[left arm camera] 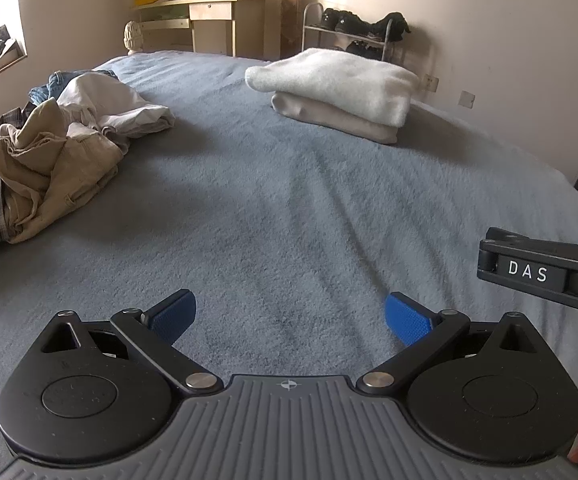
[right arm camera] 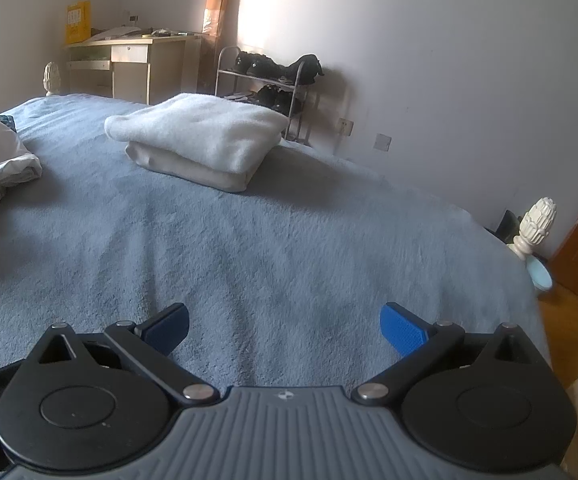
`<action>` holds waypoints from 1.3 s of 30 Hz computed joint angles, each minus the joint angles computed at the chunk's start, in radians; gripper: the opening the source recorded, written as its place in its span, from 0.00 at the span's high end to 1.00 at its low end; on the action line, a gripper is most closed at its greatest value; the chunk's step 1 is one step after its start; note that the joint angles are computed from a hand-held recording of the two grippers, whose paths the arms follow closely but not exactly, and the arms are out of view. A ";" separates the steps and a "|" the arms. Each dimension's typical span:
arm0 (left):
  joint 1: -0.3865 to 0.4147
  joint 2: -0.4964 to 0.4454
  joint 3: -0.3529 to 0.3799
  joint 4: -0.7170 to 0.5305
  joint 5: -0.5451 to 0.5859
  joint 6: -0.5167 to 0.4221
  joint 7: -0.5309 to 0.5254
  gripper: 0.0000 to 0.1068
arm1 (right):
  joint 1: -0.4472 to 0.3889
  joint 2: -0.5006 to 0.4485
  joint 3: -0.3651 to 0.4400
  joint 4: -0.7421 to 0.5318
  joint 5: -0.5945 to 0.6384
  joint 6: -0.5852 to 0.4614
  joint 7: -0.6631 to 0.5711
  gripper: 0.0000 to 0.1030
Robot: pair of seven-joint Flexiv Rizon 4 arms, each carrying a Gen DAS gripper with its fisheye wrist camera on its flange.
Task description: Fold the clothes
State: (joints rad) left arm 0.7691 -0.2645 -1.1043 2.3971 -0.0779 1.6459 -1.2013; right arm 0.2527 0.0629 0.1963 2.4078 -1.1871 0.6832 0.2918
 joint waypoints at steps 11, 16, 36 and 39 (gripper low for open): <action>0.011 0.005 -0.013 0.003 -0.007 -0.009 0.003 0.05 | -0.001 0.002 0.000 0.000 0.003 0.002 -0.003 0.00; 0.022 0.009 -0.027 0.006 -0.011 -0.014 -0.003 0.05 | -0.002 0.005 0.000 0.000 0.003 0.002 -0.003 0.00; 0.045 0.021 -0.056 0.010 -0.027 -0.033 -0.003 0.05 | -0.001 0.009 0.004 0.004 0.018 0.002 -0.006 0.00; 0.048 0.024 -0.060 0.011 -0.027 -0.034 -0.004 0.05 | -0.002 0.009 0.004 0.004 0.018 0.002 -0.006 0.00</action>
State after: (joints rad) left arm 0.8170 -0.2410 -1.1641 2.4084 -0.1052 1.6124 -1.2053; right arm 0.2510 0.0723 0.1998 2.4122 -1.1687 0.6854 0.2855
